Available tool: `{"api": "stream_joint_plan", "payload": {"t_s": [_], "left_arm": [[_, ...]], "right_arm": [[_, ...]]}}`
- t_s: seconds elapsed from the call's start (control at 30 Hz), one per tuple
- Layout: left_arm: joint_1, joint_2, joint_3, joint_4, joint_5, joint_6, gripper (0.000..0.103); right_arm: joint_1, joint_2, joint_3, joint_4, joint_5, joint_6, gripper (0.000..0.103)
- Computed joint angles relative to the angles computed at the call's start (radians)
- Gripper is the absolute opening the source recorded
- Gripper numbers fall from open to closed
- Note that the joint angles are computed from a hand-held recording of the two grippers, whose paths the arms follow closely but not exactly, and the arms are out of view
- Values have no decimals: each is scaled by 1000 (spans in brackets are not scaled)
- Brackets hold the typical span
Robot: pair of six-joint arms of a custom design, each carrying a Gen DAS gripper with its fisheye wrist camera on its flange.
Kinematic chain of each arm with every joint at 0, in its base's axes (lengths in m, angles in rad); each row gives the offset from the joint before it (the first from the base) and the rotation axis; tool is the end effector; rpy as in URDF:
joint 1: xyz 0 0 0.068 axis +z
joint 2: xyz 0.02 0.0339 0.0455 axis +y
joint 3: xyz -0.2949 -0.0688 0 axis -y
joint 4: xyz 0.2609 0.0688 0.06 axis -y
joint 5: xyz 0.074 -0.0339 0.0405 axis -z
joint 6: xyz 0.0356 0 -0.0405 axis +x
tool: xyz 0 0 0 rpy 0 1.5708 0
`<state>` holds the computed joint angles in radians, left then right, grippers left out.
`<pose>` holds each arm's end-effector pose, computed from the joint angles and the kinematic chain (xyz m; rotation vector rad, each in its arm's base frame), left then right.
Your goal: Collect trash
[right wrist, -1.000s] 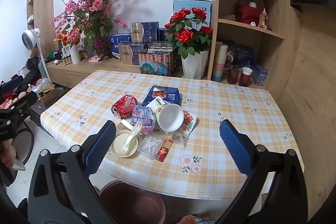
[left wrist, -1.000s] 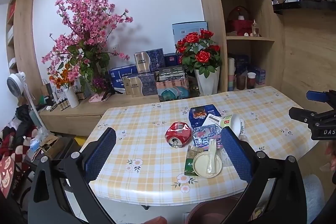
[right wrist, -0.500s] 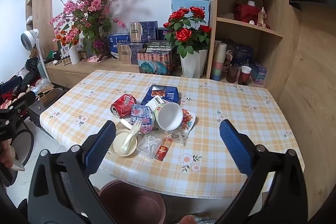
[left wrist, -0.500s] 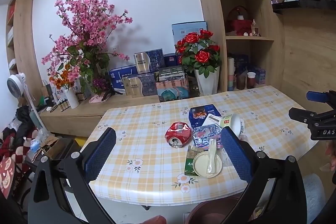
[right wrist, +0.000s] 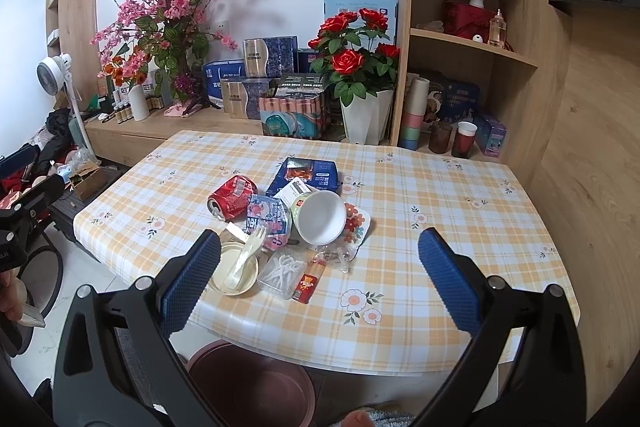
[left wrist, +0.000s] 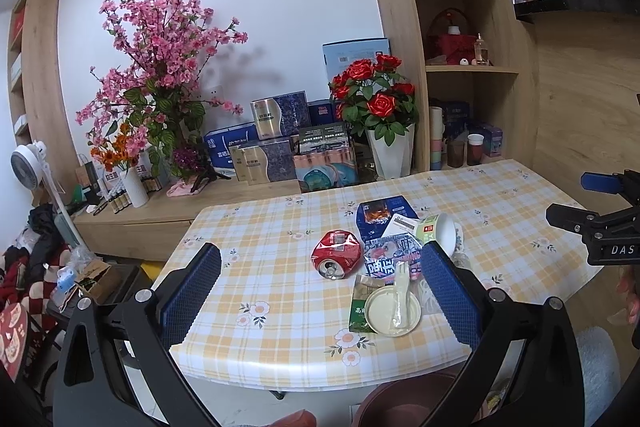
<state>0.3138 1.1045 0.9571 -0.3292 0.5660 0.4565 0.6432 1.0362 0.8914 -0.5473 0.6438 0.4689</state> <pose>0.2406 0.0580 0.3502 0.4808 1.9096 -0.0788 0.1852 0.1121 0.3236 0.1439 2.1024 -0.0732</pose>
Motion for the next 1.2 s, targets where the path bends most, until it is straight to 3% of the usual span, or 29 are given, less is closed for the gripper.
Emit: {"api": "stream_joint_plan", "payload": {"t_s": [1.2], "left_arm": [[18,2,-11,11,12,-4,98]], "right_arm": [[-5,2,-1,1,-4,2,97]]}}
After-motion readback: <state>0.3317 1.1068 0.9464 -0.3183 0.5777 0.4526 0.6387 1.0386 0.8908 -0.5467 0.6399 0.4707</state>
